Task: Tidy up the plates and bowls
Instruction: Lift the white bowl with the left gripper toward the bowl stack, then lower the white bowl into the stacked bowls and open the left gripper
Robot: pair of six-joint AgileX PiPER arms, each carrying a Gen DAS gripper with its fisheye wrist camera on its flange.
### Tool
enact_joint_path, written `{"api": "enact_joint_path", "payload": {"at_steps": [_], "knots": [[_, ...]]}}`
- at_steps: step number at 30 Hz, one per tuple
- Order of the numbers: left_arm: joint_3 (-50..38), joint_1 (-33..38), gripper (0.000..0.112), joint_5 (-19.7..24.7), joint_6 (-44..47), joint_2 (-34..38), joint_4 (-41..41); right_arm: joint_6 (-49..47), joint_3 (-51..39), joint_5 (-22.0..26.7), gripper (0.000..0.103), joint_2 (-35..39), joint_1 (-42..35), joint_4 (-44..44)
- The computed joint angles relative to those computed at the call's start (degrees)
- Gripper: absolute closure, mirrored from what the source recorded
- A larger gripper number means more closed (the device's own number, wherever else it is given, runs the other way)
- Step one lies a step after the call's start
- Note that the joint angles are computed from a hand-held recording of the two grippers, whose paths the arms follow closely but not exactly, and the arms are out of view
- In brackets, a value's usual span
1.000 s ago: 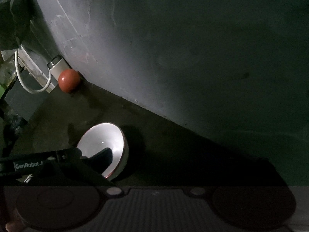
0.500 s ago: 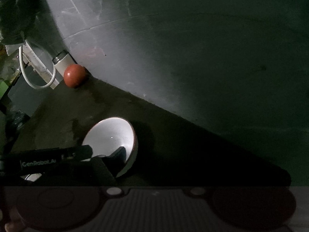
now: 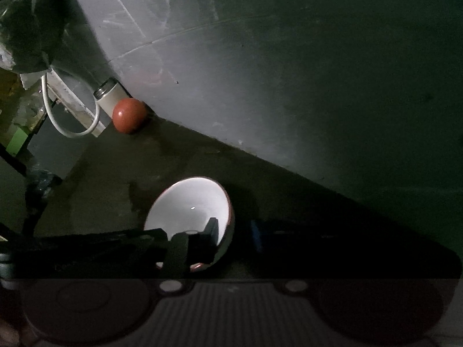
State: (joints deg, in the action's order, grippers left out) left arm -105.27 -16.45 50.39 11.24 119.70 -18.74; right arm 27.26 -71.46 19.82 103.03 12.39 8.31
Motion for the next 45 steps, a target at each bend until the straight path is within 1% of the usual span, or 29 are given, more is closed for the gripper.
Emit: {"api": "enact_joint_path", "payload": {"at_steps": [2, 3, 6, 13, 18, 28, 36, 41, 45], "knots": [[0.68, 0.17, 0.09, -0.28, 0.64, -0.44, -1.27, -3.57, 0.15, -0.13, 0.082, 0.01, -0.44, 3.93], [1.17, 0.3, 0.093, -0.49, 1.23, -0.77, -2.09, -4.6, 0.27, -0.16, 0.083, -0.05, -0.55, 5.0], [2.36, 0.5, 0.099, -1.02, 2.4, -1.49, -3.67, -6.18, 0.82, -0.49, 0.086, -0.36, -0.67, 6.9], [4.98, 0.53, 0.099, -2.16, 3.27, -3.31, -4.31, -1.78, 1.48, -0.57, 0.087, -1.15, 0.57, 2.17], [8.57, 0.72, 0.099, -4.1, 5.6, -5.85, -6.08, -0.08, 2.6, -0.99, 0.087, -2.49, 1.22, 0.31], [18.18, 1.97, 0.099, -7.32, 10.19, -13.67, -10.59, 4.26, 5.55, -0.42, 0.087, -7.71, 3.45, -4.28], [24.95, 3.63, 0.099, -8.05, 9.66, -20.97, -11.09, 8.27, 6.43, 1.51, 0.086, -11.72, 7.33, -8.0], [28.34, 5.82, 0.099, -7.6, 10.71, -23.82, -12.68, 8.13, 6.4, 2.57, 0.086, -12.7, 9.56, -8.43], [30.92, 6.97, 0.099, -7.75, 11.22, -26.37, -13.02, 10.07, 6.86, 3.24, 0.086, -13.6, 11.54, -10.02]]}}
